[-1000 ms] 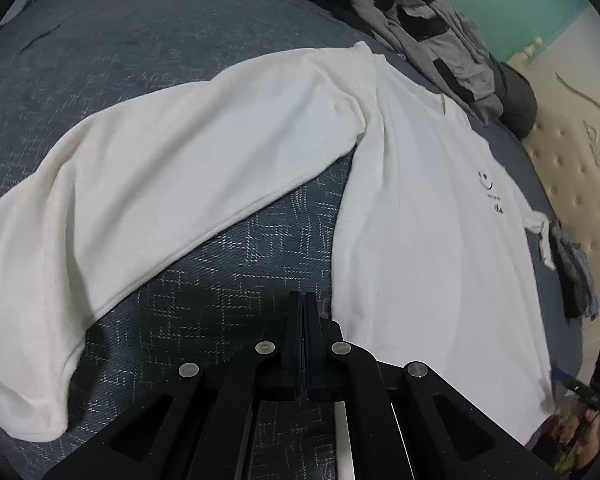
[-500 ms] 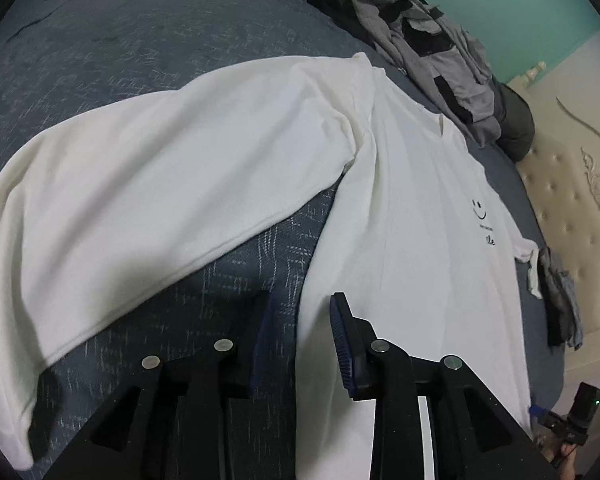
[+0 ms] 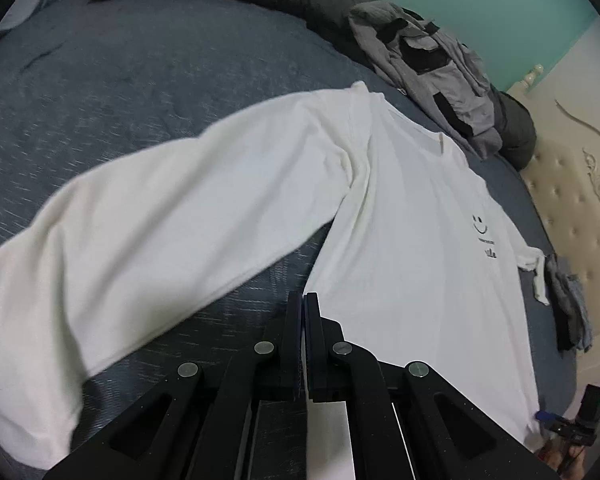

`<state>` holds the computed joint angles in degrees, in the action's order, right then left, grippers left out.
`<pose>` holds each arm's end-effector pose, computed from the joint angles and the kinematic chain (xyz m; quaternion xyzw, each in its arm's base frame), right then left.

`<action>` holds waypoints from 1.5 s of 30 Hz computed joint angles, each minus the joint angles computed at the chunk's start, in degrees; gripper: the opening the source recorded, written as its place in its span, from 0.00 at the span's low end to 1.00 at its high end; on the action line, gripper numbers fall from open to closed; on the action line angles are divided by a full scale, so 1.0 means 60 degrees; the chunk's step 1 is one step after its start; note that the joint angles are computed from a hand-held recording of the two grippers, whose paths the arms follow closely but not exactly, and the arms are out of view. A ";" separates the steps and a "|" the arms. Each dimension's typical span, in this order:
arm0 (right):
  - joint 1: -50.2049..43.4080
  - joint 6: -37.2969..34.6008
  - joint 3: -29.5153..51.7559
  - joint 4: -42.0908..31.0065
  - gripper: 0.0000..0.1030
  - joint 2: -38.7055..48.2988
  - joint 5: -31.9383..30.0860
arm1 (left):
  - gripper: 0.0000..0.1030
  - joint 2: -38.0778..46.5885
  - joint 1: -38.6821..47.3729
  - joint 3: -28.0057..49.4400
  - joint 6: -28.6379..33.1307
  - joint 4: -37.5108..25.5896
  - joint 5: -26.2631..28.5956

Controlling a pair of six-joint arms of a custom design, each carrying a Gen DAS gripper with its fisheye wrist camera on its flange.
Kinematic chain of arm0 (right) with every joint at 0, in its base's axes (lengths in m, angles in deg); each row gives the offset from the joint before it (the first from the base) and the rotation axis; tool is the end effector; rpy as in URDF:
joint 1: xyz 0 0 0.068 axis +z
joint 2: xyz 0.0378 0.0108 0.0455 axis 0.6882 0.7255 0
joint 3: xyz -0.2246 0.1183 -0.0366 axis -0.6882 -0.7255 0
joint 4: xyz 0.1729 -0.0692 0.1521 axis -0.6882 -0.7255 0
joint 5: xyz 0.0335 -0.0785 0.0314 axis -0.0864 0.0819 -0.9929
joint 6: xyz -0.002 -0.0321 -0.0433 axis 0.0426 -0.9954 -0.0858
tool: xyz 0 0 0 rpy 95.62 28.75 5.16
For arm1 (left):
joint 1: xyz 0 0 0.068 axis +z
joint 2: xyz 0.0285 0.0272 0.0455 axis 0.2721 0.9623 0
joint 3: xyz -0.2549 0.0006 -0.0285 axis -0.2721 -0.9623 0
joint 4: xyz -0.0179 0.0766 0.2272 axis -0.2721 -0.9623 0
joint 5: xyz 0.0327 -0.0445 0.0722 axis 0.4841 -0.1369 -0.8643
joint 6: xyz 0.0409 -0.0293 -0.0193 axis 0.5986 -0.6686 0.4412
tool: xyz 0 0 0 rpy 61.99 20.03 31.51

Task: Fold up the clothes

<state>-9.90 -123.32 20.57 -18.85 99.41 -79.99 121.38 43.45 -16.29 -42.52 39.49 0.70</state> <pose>0.1246 -0.1326 0.1207 0.0059 0.9439 0.2736 0.1850 0.3127 0.1443 0.0982 -0.1027 0.9451 -0.1776 0.2544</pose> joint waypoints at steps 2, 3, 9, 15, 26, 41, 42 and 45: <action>0.0044 0.0030 -0.0022 -0.0018 0.55 -0.0036 -0.0021 | 0.01 0.0159 -0.0020 0.0117 -0.0027 -0.0029 -0.0232; 0.0048 0.0017 -0.0034 -0.0041 0.55 -0.0079 -0.0026 | 0.01 0.0392 -0.0024 0.0268 -0.0075 -0.0093 -0.0273; -0.0036 -0.0036 0.0079 -0.0185 0.55 -0.0170 -0.0026 | 0.02 0.0702 0.0088 0.0404 -0.0191 -0.0247 -0.0023; -0.0316 0.0022 0.0279 -0.0379 0.55 -0.0121 -0.0140 | 0.03 -0.0069 0.0615 0.0197 0.0523 -0.1306 0.0412; -0.0930 -0.0508 -0.0383 -0.0952 0.55 -0.0942 -0.0679 | 0.11 -0.1398 0.1529 -0.1636 0.3075 -0.3352 0.0393; -0.1732 -0.0953 -0.0463 -0.1076 0.55 -0.0671 -0.0593 | 0.00 -0.2699 0.1339 -0.3054 0.3321 -0.2679 0.0000; -0.1798 -0.1011 -0.0410 -0.1123 0.55 -0.0614 -0.0582 | 0.00 -0.2722 0.1427 -0.2981 0.3270 -0.2699 -0.0115; -0.1962 -0.1162 -0.0259 -0.1204 0.55 -0.0516 -0.0457 | 0.00 -0.2834 0.1609 -0.2936 0.3329 -0.2615 -0.0460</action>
